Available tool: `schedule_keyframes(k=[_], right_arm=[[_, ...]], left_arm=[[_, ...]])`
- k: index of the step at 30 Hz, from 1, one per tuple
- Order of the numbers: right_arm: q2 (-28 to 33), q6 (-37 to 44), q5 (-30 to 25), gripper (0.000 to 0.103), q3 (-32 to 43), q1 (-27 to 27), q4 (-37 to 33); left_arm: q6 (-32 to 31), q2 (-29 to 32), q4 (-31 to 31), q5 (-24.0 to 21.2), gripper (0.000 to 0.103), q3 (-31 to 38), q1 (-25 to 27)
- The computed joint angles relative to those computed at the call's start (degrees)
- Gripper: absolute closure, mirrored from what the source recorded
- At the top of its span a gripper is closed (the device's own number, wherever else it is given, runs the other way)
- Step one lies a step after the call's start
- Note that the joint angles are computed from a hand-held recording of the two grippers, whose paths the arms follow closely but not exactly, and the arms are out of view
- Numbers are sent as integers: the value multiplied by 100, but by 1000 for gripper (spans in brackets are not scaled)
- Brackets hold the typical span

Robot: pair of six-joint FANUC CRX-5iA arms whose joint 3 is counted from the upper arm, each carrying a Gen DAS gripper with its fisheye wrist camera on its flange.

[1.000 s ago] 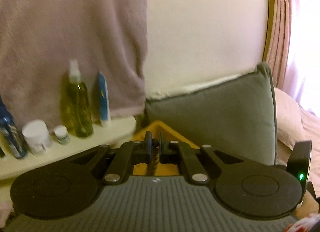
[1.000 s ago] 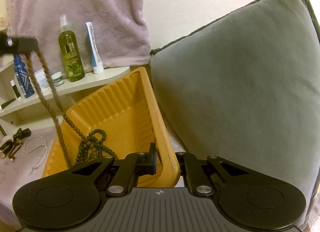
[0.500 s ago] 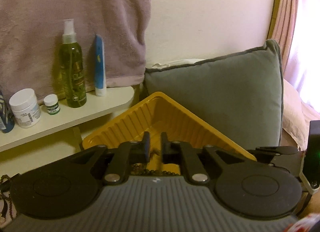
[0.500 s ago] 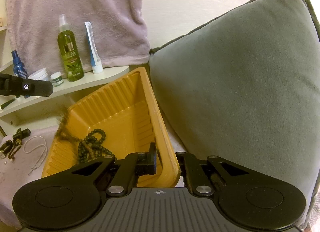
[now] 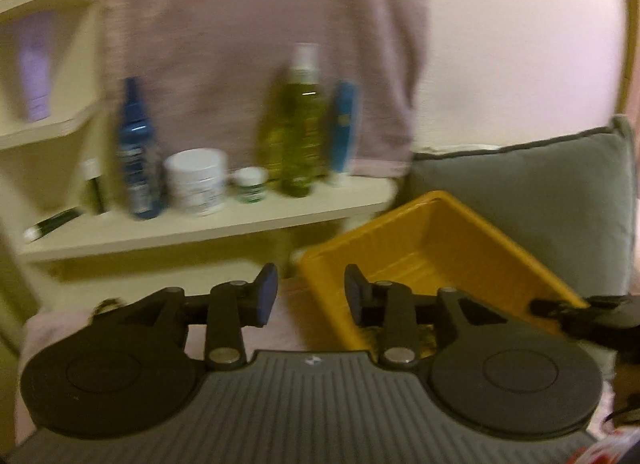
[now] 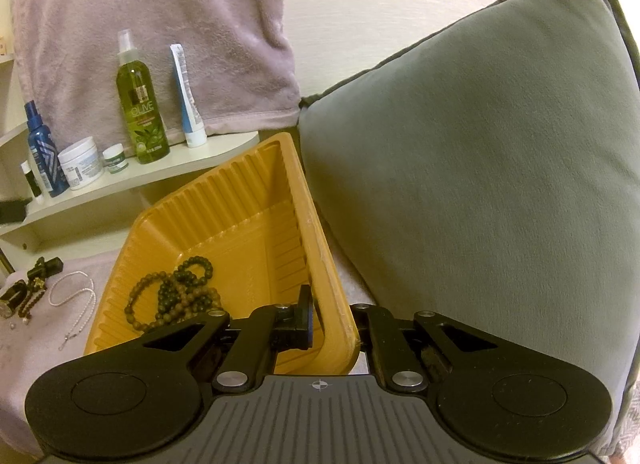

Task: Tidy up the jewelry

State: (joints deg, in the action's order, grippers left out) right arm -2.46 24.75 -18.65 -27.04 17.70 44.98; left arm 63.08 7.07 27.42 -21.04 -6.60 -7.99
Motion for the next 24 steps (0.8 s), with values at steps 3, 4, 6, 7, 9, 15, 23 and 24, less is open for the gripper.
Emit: schedule_keyframes(k=[3,4,6,7,9,15,23,24], right_arm=[[-17,-44,51,96,-35,-16,66],[-20,-39,49,96,-37,-15,70],[-32,-45,66,96,-56,-18,92],[-35,-41,59,96,-60,-16,90],[-30,3,25,96,-41,-4,53],[-18,106,-55,96,2,23,-1],[24,176,-127,96,23,33,-17],[28,186,-134,96,27,33,-19]], left_arm=[[1003,-155,-1157,-22,70,-3,124],[1267,-205,-1470,-47,70,-18,158],[1829,-273,-2095,-156,70,-5,205],[2030,-314,-2306,-187,70,-42,225],[2382,-398,-2694,-247,70,-129,256],[2985,-510,-3127,-344,70,-414,344],[3668,-523,-3848,-539,70,-432,338],[3737,-506,-3922,-539,70,-418,354]])
